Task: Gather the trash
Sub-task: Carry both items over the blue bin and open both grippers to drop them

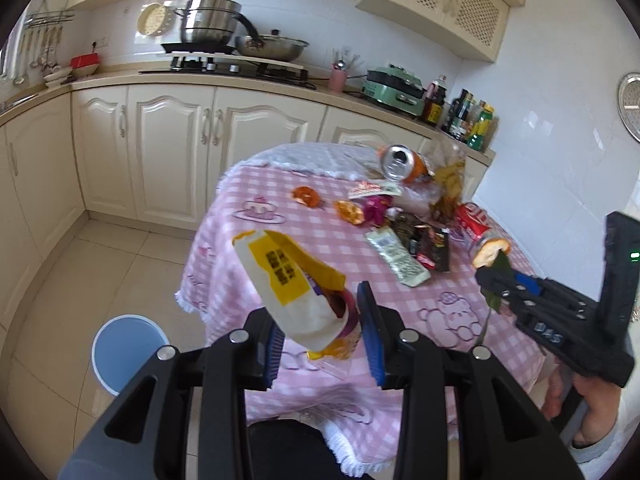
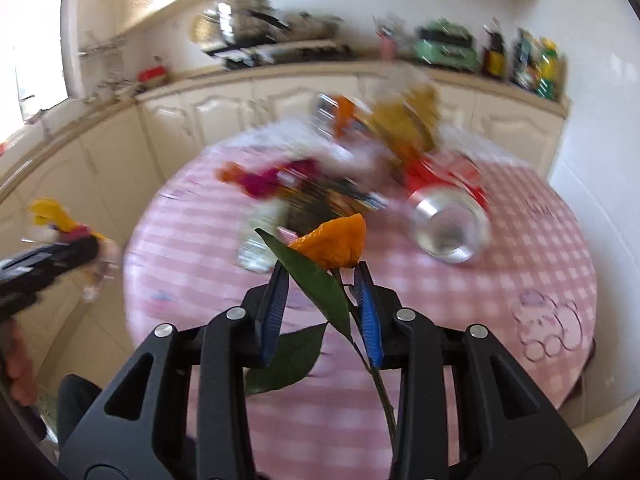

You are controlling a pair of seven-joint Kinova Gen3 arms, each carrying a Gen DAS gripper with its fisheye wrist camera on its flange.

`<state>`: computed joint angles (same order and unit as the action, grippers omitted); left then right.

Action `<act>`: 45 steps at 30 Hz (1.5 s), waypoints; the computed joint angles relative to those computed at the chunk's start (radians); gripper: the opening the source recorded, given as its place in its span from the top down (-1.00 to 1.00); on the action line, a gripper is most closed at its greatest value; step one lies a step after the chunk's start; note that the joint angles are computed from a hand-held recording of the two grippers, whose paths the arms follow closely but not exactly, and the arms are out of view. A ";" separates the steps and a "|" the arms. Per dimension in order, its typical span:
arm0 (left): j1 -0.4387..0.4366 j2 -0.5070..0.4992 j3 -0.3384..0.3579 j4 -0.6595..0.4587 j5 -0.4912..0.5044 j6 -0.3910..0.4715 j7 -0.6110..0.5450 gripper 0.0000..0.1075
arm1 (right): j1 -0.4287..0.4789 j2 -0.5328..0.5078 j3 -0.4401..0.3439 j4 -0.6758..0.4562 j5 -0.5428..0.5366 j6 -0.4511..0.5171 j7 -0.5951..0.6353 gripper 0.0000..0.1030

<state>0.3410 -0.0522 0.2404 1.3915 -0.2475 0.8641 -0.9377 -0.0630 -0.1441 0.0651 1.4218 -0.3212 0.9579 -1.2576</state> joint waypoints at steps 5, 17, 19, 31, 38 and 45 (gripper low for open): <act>-0.079 -0.074 -0.068 0.095 0.077 -0.017 -0.056 0.38 | -0.102 0.047 -0.071 -0.065 -0.080 0.005 0.062 0.35; -0.340 -0.019 -0.257 0.283 0.249 -0.036 -0.216 0.38 | -0.358 0.513 -0.238 -0.337 0.045 -0.005 -0.123 0.35; -0.384 0.044 -0.283 0.277 0.303 -0.051 -0.268 0.38 | -0.395 0.588 -0.223 -0.389 0.075 -0.006 -0.170 0.35; -0.552 0.291 -0.272 0.238 0.472 -0.168 -0.432 -0.17 | -0.475 0.918 -0.206 -0.740 0.161 0.147 -0.331 0.34; -0.567 0.299 -0.323 0.288 0.405 -0.157 -0.328 -0.18 | -0.520 1.042 -0.194 -0.941 0.159 0.256 -0.387 0.34; -0.603 0.306 -0.335 0.286 0.374 -0.138 -0.248 -0.18 | -0.562 1.099 -0.194 -1.032 0.149 0.285 -0.417 0.32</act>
